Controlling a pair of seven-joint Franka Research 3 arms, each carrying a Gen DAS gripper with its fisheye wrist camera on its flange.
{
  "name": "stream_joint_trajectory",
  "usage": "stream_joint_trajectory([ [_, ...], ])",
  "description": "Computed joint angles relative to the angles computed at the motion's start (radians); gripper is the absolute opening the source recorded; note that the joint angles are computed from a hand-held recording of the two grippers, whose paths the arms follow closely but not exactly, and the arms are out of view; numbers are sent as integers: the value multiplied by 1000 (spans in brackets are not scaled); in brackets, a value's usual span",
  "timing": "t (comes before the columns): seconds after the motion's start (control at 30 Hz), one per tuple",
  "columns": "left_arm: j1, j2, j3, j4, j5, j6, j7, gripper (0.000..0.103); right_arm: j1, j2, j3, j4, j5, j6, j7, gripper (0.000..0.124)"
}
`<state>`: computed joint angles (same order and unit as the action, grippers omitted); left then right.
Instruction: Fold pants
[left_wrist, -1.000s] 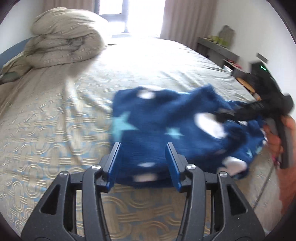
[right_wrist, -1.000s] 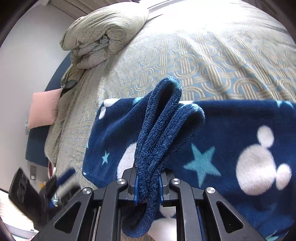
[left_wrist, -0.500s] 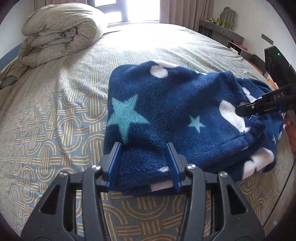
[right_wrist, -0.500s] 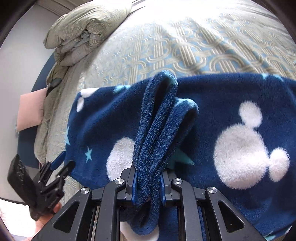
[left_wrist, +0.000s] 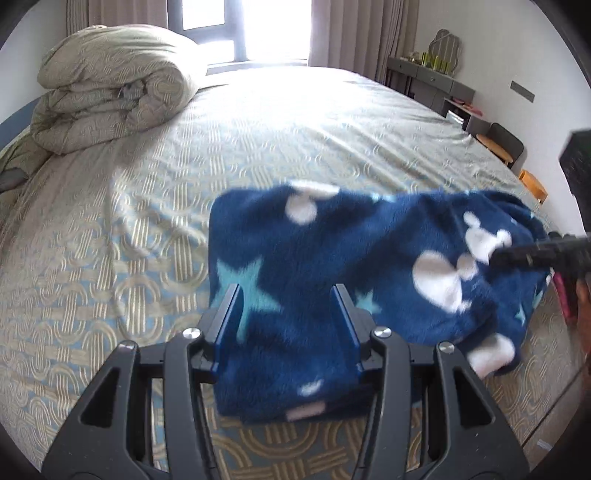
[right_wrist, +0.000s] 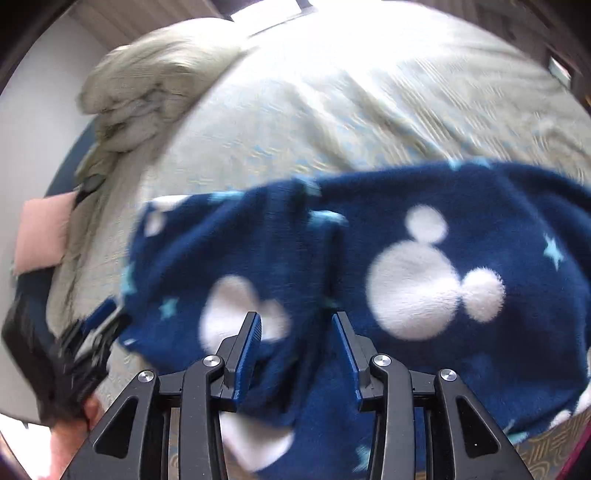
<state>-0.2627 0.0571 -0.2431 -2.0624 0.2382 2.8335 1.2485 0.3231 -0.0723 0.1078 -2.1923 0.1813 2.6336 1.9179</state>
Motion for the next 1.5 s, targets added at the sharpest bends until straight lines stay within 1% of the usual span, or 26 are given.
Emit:
stream_joint_trajectory([
  [0.1,7,73,-7,89,-48,15,30,50,47,-11,-4,-5,205,40,-214,37],
  [0.13,14,103,-16,124,-79,7,53,50,57,-3,-6,2,266,35,-271,33],
  [0.17,19,145,-25,175,-108,-15,75,50,72,16,-16,20,271,8,-284,23],
  [0.2,-1,189,-6,231,-68,-49,37,50,52,41,4,41,205,-27,-232,14],
  [0.23,-34,222,27,272,0,-87,-30,50,52,68,5,64,71,-60,-111,12],
  [0.27,-50,263,42,325,36,-141,-61,50,76,95,-28,77,-34,-112,-7,7],
  [0.3,-45,301,33,370,31,-192,-47,50,72,111,-30,74,-68,-123,39,0],
  [0.33,-51,342,39,411,14,-240,-35,50,35,113,3,49,-33,-80,29,0],
  [0.37,-36,358,23,417,12,-242,-40,50,31,96,1,2,73,-11,-29,0],
  [0.4,-33,357,24,398,16,-208,-46,51,30,85,1,-15,109,10,-44,0],
  [0.43,-39,348,31,384,35,-192,-55,51,31,79,1,-20,118,14,-52,0],
  [0.57,-50,307,32,359,81,-220,-55,51,36,65,5,-34,86,29,-41,0],
  [0.7,-16,220,-4,268,31,-173,-5,51,37,-20,10,-94,98,45,-39,5],
  [0.73,-12,198,-12,242,17,-154,9,51,26,-46,19,-115,39,49,15,9],
  [0.8,-6,173,-32,210,-17,-130,58,53,-26,-125,53,-179,-147,43,187,27],
  [0.87,-10,165,-47,194,-43,-113,102,60,-74,-210,72,-250,-235,31,303,37],
  [0.97,-30,170,-55,196,-63,-124,117,60,-106,-316,59,-355,-200,41,388,42],
  [1.03,-6,169,-109,176,-200,-123,199,60,-134,-400,57,-439,-160,68,449,43],
  [1.1,-10,168,-135,158,-278,-133,263,60,-181,-438,76,-488,-146,101,514,52],
  [1.13,-44,173,-115,151,-223,-135,240,61,-202,-463,85,-516,-140,111,546,53],
  [1.2,-128,176,-38,135,-11,-103,118,62,-238,-491,98,-555,-126,126,603,57],
  [1.23,-151,174,-19,132,60,-98,72,61,-247,-492,100,-565,-118,135,621,57],
  [1.27,-149,172,-24,138,66,-110,63,61,-248,-488,96,-575,-106,149,630,59],
  [1.37,-91,164,-84,165,-103,-159,138,61,-272,-471,100,-573,-107,163,644,62],
  [1.43,-64,150,-119,160,-220,-134,208,61,-305,-468,114,-567,-125,160,671,62],
  [1.5,-66,147,-131,162,-263,-112,253,61,-330,-473,118,-569,-137,165,694,66],
])
